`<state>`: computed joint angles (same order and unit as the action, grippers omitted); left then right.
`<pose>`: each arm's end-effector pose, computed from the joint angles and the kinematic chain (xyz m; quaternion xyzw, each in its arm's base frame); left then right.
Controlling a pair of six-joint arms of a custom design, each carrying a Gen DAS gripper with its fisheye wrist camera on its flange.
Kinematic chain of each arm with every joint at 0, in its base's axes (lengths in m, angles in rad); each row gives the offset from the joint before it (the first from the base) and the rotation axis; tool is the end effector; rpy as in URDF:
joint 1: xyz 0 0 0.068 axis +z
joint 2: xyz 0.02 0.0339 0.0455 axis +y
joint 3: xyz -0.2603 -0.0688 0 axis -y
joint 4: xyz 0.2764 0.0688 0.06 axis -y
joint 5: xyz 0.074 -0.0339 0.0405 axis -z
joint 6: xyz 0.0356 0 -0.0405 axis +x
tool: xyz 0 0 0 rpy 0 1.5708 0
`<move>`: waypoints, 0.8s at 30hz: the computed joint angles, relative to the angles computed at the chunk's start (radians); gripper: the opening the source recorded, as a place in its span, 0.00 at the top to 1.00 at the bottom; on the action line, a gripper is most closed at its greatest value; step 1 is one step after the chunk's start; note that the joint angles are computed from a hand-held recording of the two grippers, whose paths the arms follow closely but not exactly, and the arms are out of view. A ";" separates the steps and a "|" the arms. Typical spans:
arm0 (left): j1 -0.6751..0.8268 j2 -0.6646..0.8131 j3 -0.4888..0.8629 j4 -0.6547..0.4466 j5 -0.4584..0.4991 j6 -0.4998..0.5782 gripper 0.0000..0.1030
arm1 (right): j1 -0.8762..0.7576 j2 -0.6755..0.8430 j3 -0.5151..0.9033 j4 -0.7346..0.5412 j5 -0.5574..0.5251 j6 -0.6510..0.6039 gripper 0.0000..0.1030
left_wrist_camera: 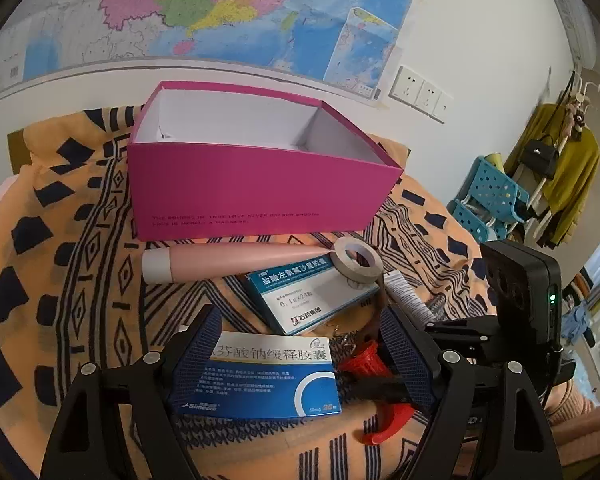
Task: Organize rigid objects
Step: 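Move the right gripper back to the table and grasp the red corkscrew, then lift the red corkscrew with the right gripper and carry it over the box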
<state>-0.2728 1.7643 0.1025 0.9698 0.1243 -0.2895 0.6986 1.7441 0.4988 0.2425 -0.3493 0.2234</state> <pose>0.1807 -0.0551 0.0185 0.0189 0.9035 -0.1718 0.3923 0.1973 0.1816 0.0366 -0.2698 0.9073 0.2721 0.1729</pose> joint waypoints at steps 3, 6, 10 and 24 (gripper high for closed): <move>0.002 -0.001 -0.001 0.002 0.004 0.003 0.19 | -0.008 0.002 0.003 -0.003 0.004 -0.005 0.69; 0.011 0.007 0.002 0.005 0.020 0.006 0.19 | -0.040 0.006 -0.010 0.027 -0.054 0.002 0.73; 0.009 0.011 0.007 0.001 0.032 0.008 0.19 | -0.104 -0.021 -0.046 0.066 -0.124 0.020 0.73; -0.070 0.062 0.073 -0.024 0.150 0.044 0.19 | -0.167 -0.152 -0.108 0.120 -0.169 0.060 0.73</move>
<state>-0.3424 1.8261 0.1752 0.9461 0.2744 -0.2458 0.5315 1.5917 0.3908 0.3624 -0.5184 0.2829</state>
